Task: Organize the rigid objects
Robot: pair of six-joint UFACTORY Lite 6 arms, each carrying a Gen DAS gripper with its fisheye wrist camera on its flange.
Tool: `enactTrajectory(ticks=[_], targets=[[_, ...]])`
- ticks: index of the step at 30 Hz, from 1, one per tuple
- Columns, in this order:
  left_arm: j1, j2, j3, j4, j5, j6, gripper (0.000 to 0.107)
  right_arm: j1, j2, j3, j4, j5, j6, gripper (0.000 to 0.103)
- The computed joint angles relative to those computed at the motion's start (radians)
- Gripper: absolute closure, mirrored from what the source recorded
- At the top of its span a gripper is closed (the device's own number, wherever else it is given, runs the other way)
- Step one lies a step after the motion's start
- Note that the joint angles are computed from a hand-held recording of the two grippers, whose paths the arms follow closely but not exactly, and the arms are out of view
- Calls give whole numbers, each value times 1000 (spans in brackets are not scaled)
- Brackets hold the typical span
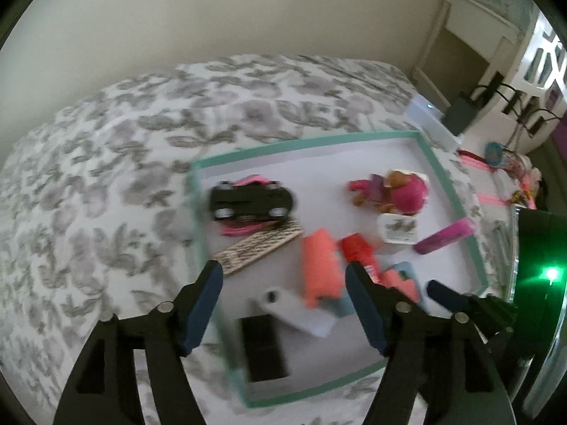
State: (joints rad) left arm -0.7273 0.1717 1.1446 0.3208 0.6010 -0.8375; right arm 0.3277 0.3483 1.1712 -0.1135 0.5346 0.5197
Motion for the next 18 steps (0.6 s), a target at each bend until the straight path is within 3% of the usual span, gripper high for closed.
enactTrajectory(ticks=[3,5,8,10,18], targets=[[16,-74,-78,84,28,-83,21,20,0,-2,-49,11,57,52],[38,-114,-126,112,41,-115,21,39,-9,-10,-88,15,108,41],[63,-164,-193,147,66,-156,19,68,-36,-29,-133,8,164,39],[78,-203,-236,150,70,-154,10,90,-52,-41,-177,8,218,33],[137,-355,-393,141,73,-129,10,155,-112,-98,-194,-37,277,12]])
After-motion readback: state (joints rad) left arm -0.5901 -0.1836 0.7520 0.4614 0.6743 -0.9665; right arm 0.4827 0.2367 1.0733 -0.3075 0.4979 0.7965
